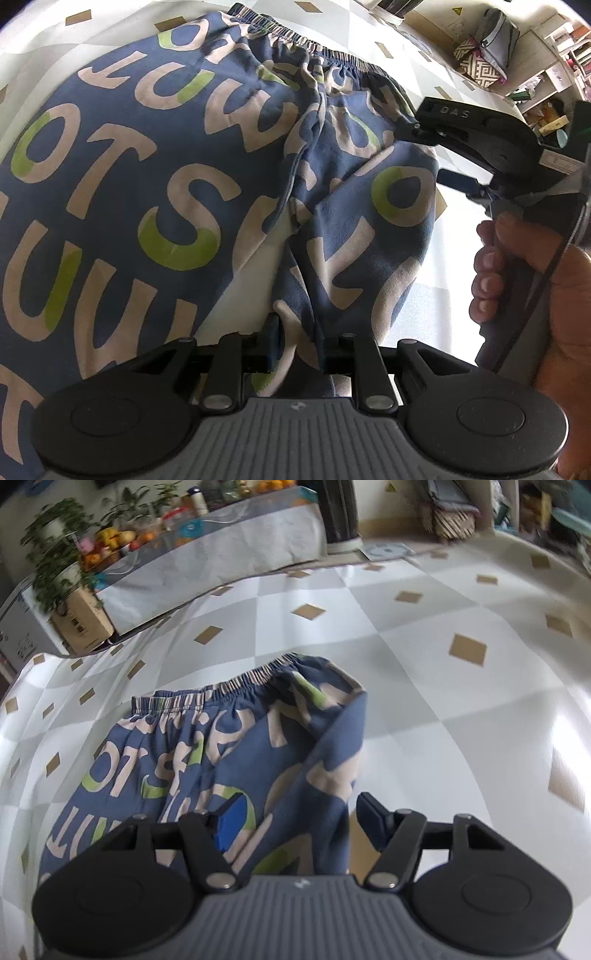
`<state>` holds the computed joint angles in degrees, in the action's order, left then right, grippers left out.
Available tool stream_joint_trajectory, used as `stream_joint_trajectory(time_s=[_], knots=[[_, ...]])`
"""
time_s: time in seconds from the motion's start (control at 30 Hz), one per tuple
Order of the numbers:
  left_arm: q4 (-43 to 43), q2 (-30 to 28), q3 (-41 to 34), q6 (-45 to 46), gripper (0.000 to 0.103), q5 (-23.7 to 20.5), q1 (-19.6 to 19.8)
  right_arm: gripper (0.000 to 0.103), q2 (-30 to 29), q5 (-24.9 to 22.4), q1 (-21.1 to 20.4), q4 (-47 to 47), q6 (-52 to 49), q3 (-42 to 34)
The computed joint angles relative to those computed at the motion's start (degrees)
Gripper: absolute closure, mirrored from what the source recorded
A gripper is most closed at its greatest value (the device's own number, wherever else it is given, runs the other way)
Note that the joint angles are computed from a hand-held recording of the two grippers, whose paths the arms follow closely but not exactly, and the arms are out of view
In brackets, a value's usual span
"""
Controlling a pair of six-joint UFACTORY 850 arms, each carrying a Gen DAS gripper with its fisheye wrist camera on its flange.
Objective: Fold clothes
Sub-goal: 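Grasp the stacked legs with the right gripper while the left gripper holds them, then lift the held leg ends with both grippers and fold them toward the waistband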
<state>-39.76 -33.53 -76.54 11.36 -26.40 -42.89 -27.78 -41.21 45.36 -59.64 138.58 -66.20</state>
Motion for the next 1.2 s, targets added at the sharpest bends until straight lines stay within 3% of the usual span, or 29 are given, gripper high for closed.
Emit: stream_joint_trajectory(time_s=[0.3,0.4,0.53,0.73,0.93,1.2], knots=[[0.1,-0.2,-0.2,-0.6,0.085,-0.1,0.0,0.04,0.0,0.5,-0.9,-4.9,2.5,1.7],[0.1,-0.1,-0.1,-0.5,0.085,-0.1,0.0,0.05,-0.5,0.5,-0.9,-5.9,2.3,1.8],[0.1,-0.1,-0.1,-0.6,0.085,-0.2,0.0,0.076,-1.4,-1.1,-0.6,-4.9,-1.1,0.8],[0.1,-0.1,-0.1,-1.1,0.085,-0.1,0.0,0.093,-0.9,-2.6,-0.4,-4.5,0.6,1.6],[-2.9,-0.1,0.2,0.1,0.093,0.0,0.4,0.097,-0.2,-3.1,-0.1,-6.2,3.2,2.2],[-5.2,1.6,1.4,2.6,0.095,1.4,0.5,0.097,1.6,-4.2,0.2,-10.2,7.1,2.6]])
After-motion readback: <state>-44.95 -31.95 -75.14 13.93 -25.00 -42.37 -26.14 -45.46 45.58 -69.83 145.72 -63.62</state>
